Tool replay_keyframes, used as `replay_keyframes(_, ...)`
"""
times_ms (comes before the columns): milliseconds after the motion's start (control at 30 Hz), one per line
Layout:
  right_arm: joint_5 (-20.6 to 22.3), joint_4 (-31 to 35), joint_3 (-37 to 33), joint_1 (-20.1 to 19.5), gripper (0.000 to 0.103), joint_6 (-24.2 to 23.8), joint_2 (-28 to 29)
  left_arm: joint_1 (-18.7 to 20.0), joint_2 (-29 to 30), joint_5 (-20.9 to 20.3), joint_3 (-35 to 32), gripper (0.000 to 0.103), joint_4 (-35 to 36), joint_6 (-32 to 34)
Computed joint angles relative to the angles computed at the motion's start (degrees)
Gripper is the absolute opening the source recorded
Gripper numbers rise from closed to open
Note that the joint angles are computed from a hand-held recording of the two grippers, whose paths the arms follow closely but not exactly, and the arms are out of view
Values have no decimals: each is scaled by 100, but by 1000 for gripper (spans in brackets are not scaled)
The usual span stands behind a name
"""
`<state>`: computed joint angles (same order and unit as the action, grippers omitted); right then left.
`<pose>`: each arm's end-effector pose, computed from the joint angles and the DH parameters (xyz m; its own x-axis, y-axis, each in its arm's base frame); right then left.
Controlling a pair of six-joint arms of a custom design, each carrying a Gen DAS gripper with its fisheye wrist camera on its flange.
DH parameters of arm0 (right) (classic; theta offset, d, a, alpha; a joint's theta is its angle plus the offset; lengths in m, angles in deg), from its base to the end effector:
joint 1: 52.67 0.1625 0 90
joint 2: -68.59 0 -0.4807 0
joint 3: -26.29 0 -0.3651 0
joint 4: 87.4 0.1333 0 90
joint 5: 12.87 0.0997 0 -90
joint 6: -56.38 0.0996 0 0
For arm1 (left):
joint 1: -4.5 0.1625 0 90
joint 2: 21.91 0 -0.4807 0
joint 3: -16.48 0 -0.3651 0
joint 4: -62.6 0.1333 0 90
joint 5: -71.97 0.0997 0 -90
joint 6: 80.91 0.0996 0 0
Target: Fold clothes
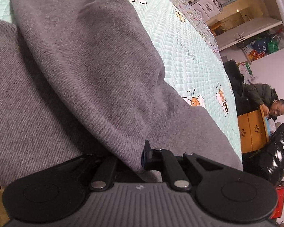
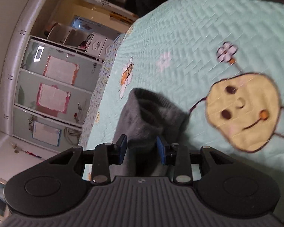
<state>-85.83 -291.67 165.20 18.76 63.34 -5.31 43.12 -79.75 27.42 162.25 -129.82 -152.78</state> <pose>0.0188 -0.4544 0.3068 -0.9446 0.1683 -0.2816 0.3247 0.6027 -0.7289 -0.1718 -0.3987 0.1619 -0.8985 -0.4384 0.0231 -0.3131 0.6032 -0.7336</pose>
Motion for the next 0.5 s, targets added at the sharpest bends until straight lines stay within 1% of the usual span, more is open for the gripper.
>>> replay_keyframes(67,-384,120,-137,242,37,-3,74,5,-25,25,-41,6,133,-2)
replay_keyframes(133,-618,36,-187,394,36,71,194,27,-85,19,-117,6,347,-30)
replay_keyframes(167,-656,-19,-217,442,28,83,255,26,-146,20,-166,6,535,-59)
replay_keyframes(200,-626,-66,-234,457,10,42,289,32,-216,10,-233,6,742,-45)
replay_keyframes(267,-650,-70,-255,513,8,-123,283,-43,-366,116,-365,6,1198,-51)
replay_keyframes(333,-634,-1,-280,533,8,-417,201,-273,-479,363,-337,6,1230,-92)
replay_keyframes(367,-595,26,-278,520,7,-574,150,-393,-526,455,-290,6,1123,-80)
replay_keyframes(400,-556,55,-277,507,7,-731,98,-483,-565,494,-256,6,1055,-47)
replay_keyframes(467,-474,121,-277,480,7,-1046,-7,-566,-568,481,-215,7,1249,-123)
replay_keyframes(500,-475,200,-286,441,7,-1161,-32,-540,-534,406,-195,7,1406,-204)
